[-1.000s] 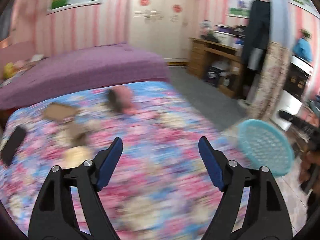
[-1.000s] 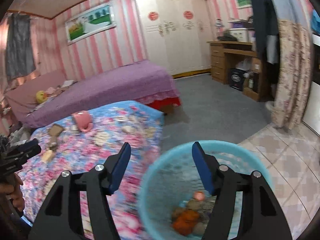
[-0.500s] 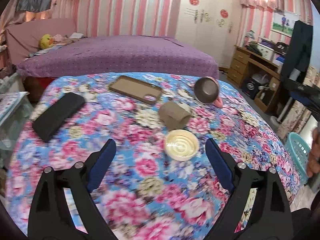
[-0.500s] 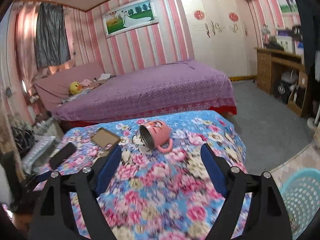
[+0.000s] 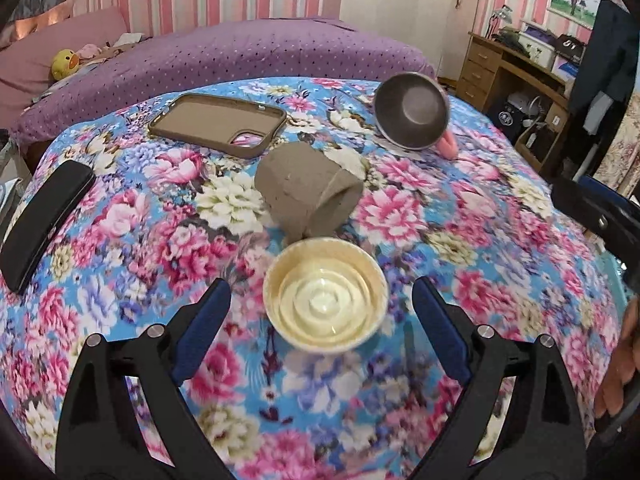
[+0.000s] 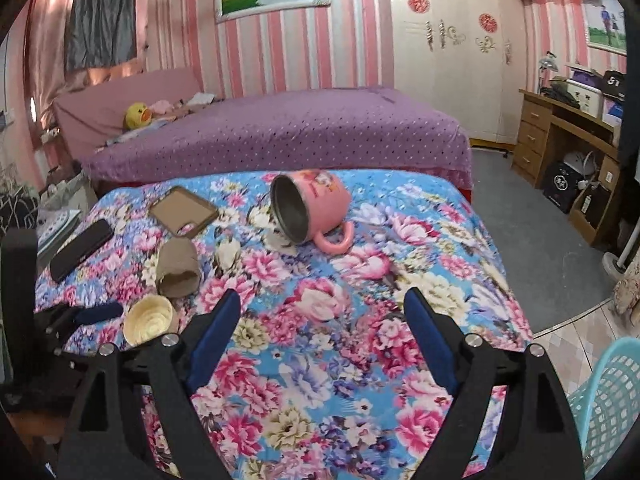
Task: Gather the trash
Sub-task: 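Grasp the cream round lid with the left gripper while the right gripper grasps the cardboard tube, then carry the cream lid and tan cardboard tube over the blue basket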
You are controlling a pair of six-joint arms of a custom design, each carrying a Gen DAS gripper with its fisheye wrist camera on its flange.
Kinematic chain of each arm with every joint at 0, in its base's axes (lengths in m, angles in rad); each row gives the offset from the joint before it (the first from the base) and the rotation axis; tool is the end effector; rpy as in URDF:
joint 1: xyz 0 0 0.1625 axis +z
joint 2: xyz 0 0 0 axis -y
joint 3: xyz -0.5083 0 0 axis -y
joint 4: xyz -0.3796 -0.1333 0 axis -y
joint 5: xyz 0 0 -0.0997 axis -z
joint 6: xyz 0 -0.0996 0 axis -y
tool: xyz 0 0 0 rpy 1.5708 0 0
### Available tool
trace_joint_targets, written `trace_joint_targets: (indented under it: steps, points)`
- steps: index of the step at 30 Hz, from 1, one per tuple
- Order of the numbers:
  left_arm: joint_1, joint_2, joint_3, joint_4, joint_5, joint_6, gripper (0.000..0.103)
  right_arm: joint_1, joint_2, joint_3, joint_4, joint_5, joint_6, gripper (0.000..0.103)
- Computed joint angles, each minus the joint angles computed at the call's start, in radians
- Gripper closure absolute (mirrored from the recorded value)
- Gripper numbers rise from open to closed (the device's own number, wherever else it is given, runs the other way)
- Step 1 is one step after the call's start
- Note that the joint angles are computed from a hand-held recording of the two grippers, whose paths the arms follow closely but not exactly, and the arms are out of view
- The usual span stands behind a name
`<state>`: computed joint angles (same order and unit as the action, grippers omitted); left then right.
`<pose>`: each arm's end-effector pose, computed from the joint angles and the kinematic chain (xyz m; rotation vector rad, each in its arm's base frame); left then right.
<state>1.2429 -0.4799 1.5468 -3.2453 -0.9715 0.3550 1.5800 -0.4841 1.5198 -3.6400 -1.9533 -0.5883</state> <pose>-0.0663 -0.7834 0.0542 0.5938 2.3760 -0.7540 0.1032 -0.7730 0.1109 0.4293 -2.2423 1.1104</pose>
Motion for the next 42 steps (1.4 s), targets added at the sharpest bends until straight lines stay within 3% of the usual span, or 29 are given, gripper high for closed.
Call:
trace_joint_targets:
  steps: [2,7,11,14,24,26,27,30,36,42]
  points:
    - [0.011,-0.006,-0.014,0.061,-0.025,-0.03,0.042,0.003,0.012,-0.017,0.023,0.0,0.0,0.021]
    - [0.021,-0.066,0.046,-0.021,-0.086,-0.039,0.043,0.011,0.032,-0.044,0.061,0.008,0.007,0.021]
    - [0.038,-0.097,0.068,-0.152,-0.051,0.004,0.043,0.022,0.06,-0.1,0.155,0.056,0.044,0.02]
    - [0.072,-0.117,0.057,-0.166,-0.033,-0.018,0.043,0.036,0.098,-0.16,0.25,0.08,0.071,0.019]
    - [0.115,-0.162,0.075,-0.128,-0.065,-0.039,0.043,0.081,0.251,-0.437,0.506,-0.008,0.062,0.019]
    - [0.114,-0.16,0.073,-0.125,-0.064,-0.03,0.042,0.083,0.266,-0.464,0.543,-0.03,0.061,0.026]
    - [0.117,-0.161,0.072,-0.122,-0.068,-0.029,0.043,0.082,0.267,-0.465,0.545,-0.027,0.063,0.04]
    - [0.119,-0.161,0.073,-0.108,-0.083,-0.039,0.043,0.082,0.27,-0.466,0.533,-0.028,0.062,0.055]
    - [0.109,-0.161,0.098,-0.165,-0.1,-0.024,0.042,0.087,0.229,-0.378,0.446,0.012,0.024,0.057]
    - [0.096,-0.171,0.144,-0.223,-0.117,-0.011,0.042,0.085,0.142,-0.208,0.304,0.06,-0.002,0.057]
